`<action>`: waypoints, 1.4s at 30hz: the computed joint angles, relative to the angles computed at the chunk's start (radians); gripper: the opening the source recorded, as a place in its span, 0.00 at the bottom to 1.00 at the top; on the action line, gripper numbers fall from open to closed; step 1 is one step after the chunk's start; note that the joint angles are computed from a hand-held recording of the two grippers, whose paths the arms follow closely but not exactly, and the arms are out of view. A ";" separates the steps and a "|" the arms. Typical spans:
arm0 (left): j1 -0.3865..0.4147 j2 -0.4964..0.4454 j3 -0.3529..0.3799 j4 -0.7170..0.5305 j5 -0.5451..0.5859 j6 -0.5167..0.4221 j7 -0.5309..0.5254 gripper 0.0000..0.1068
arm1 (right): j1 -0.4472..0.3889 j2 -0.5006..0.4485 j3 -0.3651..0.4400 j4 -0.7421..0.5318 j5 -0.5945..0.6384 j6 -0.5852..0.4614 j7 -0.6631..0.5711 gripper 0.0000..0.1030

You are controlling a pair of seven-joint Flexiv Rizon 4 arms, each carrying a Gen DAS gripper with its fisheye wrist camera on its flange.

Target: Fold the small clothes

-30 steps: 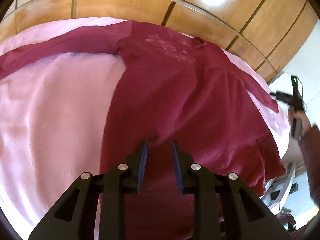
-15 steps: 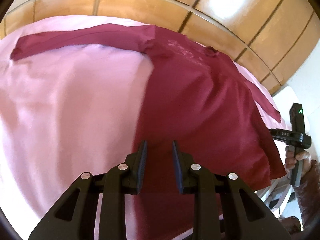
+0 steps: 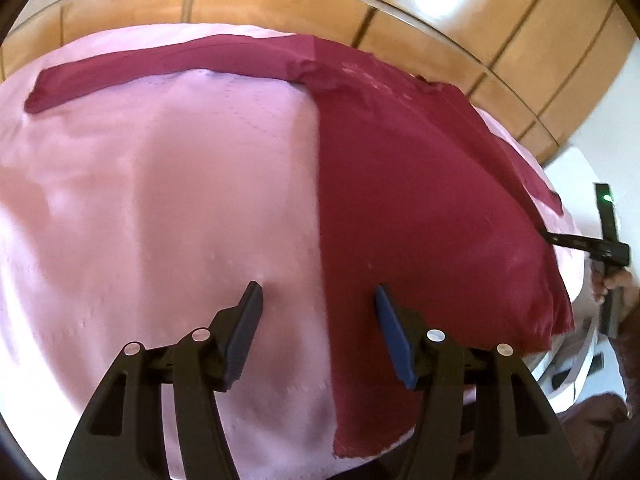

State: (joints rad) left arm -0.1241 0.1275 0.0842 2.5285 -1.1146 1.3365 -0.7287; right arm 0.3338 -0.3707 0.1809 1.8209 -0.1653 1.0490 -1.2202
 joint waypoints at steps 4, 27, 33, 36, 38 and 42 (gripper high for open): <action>-0.005 0.013 0.005 -0.001 -0.039 -0.062 0.043 0.47 | 0.038 0.015 -0.050 0.031 -0.096 0.013 0.073 0.29; 0.130 -0.038 0.059 -0.063 -0.067 0.112 -0.133 0.41 | 0.249 -0.148 -0.058 -0.066 -0.289 0.324 0.198 0.70; 0.317 -0.189 0.087 -0.199 0.134 0.148 -0.396 0.41 | 0.366 -0.180 -0.247 -0.002 -0.396 0.495 0.335 0.84; 0.392 -0.263 0.076 -0.275 0.132 0.135 -0.457 0.41 | 0.373 -0.181 -0.258 0.002 -0.390 0.508 0.337 0.85; 0.428 -0.316 0.089 -0.328 0.211 0.120 -0.536 0.41 | 0.390 -0.184 -0.281 0.003 -0.394 0.515 0.343 0.86; 0.489 -0.391 0.056 -0.419 0.264 0.106 -0.606 0.41 | 0.419 -0.184 -0.317 0.008 -0.403 0.518 0.354 0.87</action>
State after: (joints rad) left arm 0.3645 -0.2634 0.1401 2.1093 -0.8505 1.4426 -1.3352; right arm 0.7528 -0.5545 -0.1357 1.8286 -0.5685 1.5675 -0.8657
